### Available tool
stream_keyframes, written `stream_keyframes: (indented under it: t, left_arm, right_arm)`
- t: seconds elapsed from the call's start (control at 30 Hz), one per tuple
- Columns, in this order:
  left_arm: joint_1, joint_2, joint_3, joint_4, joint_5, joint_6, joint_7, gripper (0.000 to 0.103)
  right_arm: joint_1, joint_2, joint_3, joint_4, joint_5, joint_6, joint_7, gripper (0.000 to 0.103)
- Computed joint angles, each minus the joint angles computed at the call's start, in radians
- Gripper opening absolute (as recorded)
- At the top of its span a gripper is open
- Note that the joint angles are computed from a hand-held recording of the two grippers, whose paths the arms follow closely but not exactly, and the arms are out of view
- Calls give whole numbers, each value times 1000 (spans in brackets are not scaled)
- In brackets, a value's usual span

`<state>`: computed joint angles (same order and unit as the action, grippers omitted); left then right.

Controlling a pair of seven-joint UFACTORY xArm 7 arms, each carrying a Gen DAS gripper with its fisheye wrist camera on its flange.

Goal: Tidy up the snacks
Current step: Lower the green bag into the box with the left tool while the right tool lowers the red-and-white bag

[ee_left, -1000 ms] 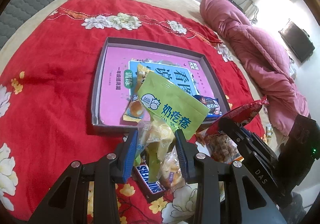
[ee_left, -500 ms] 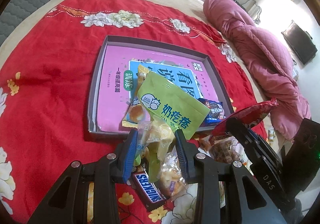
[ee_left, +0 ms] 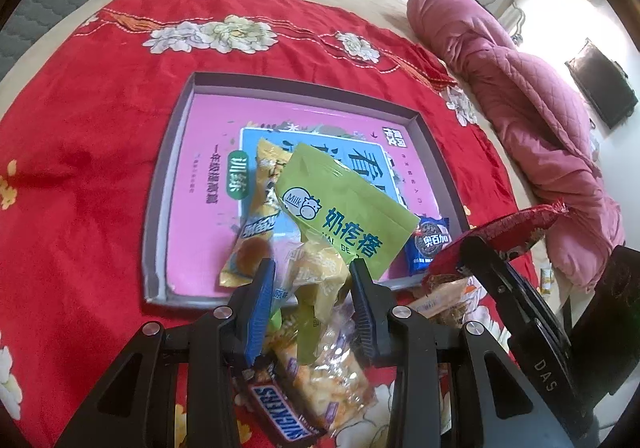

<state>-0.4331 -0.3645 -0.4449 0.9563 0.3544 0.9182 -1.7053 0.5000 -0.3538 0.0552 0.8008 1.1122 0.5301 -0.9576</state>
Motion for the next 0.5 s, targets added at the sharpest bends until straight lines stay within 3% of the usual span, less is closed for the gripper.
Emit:
stream_keyframes:
  t: [0.5]
  left_arm:
    - [-5,90,37,39,30,-22,34,38]
  right_arm:
    - [-11,83,23,51,3,-10,-13,17]
